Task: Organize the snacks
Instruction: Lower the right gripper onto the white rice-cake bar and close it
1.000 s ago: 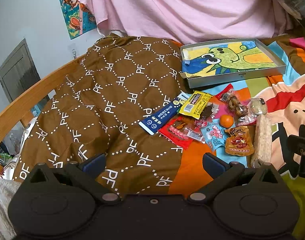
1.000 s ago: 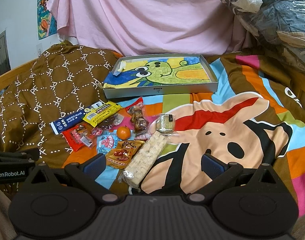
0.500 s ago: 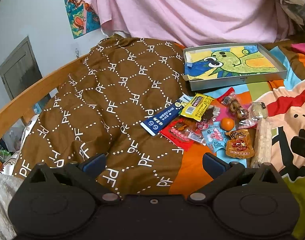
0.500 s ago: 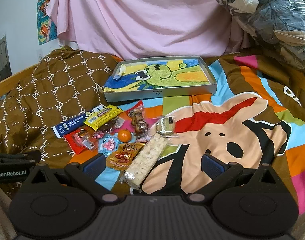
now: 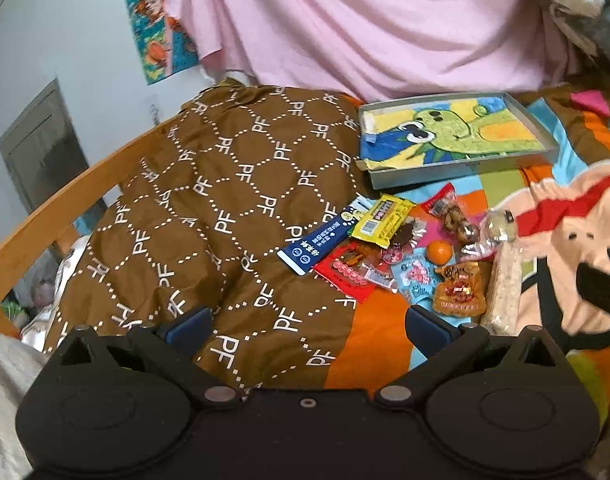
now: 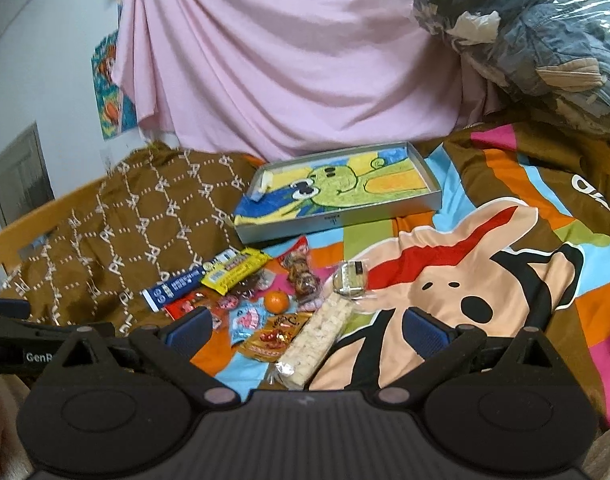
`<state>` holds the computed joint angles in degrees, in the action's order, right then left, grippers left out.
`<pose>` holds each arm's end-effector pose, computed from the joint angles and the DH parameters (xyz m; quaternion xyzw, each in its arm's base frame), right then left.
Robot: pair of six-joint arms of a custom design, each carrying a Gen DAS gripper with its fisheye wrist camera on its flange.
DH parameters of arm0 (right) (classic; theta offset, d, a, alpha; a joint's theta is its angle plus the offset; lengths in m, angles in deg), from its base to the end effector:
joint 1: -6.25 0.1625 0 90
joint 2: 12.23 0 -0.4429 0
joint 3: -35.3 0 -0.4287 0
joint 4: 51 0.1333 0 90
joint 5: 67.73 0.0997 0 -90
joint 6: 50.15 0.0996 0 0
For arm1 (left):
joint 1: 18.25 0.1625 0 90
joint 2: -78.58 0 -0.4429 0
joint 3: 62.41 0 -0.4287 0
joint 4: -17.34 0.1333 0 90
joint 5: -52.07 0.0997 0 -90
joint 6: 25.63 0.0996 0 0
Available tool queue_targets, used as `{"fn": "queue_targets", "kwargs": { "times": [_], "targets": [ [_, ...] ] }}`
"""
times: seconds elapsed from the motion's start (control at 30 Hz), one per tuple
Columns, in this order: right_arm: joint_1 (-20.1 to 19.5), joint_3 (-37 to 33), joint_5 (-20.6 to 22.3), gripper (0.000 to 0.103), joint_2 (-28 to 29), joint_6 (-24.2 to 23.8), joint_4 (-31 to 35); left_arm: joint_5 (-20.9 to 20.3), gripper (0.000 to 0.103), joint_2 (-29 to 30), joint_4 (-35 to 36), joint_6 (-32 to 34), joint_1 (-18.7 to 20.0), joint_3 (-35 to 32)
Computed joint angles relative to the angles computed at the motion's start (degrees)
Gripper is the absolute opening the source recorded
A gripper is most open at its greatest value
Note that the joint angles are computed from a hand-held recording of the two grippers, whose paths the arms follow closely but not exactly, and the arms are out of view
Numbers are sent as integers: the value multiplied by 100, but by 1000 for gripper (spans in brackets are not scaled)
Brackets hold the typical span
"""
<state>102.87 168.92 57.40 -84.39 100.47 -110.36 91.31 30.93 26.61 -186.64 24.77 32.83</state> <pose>0.1237 -0.4067 0.1049 0.0129 -0.7175 0.6058 0.3436 -0.2501 -0.5212 0.0660 0.3689 0.7929 -0.3494 0.3363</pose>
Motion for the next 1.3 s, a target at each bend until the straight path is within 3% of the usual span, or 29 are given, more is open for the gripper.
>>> {"fn": "queue_targets", "kwargs": {
  "times": [0.17,0.3,0.5,0.67,0.77,1.07,1.13,1.3],
  "targets": [
    [-122,219,-181,103,-231,182,-158,-206,102,380,1050,-1200,-179,-669],
    [-355,342,-277,103,-459,462,-50,-234,102,677,1317,-1765,-232,-1038],
    [-816,143,-436,103,-731,1273,862,-120,102,1039,1446,-2160,-137,-1417],
    [-939,-254,-275,103,-473,606,1087,-154,102,1437,1918,-2744,42,-2043],
    [-1001,-643,-341,103,-281,559,1677,-141,102,1602,2044,-2899,145,-2373],
    [-916,-1615,-327,103,402,-551,2601,134,102,1743,1916,-2187,501,-2790],
    [-891,-1634,-230,103,462,-578,2483,341,102,1782,1844,-1838,615,-2913],
    [-811,-1361,-2,103,453,-822,1903,1297,102,1960,1851,-907,932,-3308]
  ]
}}
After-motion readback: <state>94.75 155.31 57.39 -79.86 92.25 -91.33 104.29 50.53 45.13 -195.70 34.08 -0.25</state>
